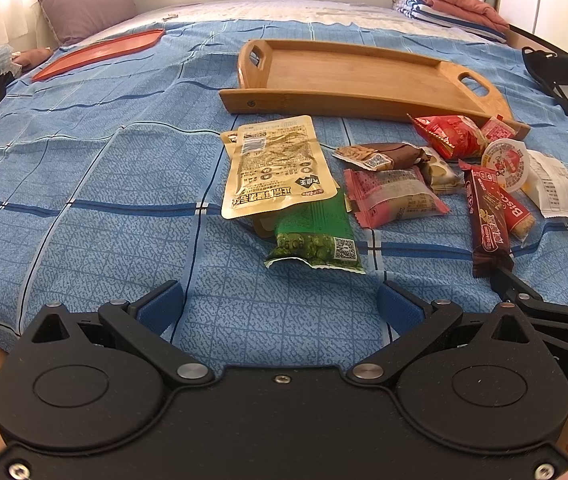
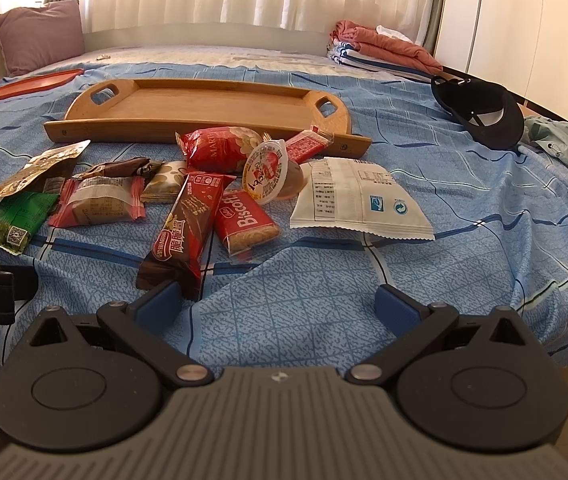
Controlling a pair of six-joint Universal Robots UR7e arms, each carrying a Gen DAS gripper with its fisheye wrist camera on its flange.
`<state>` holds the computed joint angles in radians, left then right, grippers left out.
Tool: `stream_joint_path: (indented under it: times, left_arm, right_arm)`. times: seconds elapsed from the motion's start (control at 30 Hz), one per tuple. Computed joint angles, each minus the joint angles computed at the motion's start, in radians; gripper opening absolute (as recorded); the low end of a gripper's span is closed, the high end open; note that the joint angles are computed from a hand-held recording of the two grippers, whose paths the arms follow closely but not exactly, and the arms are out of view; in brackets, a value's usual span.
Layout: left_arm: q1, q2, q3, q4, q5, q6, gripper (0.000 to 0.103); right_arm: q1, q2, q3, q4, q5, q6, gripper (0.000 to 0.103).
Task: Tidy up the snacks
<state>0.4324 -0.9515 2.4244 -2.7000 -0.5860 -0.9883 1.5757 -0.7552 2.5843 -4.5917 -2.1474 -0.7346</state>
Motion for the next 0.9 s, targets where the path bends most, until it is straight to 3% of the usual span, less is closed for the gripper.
stream_joint_path:
  times: [0.33,0.6,0.8,0.9]
  left_arm:
    - [-0.002,0.004,0.009,-0.028,0.006,0.023,0.103]
    - [-0.004,0.025,0.030,-0.117,0.022,0.073,0.103]
    - [-0.003,0.057,0.059,-0.257,0.037,0.182,0.103]
    - [-0.012,0.075,0.072,-0.307,0.052,0.206,0.103]
  right_arm:
    - [-0.014,0.024,0.006,-0.058,0.031,-0.027,0.103]
    - [0.010,0.002,-0.006,0.004,-0.019,-0.020,0.103]
    - [-0.010,0.003,0.005,-0.008,0.017,-0.006,0.103]
    - [-0.033,0.012,0.023,-0.055,0.071,-0.005,0.103]
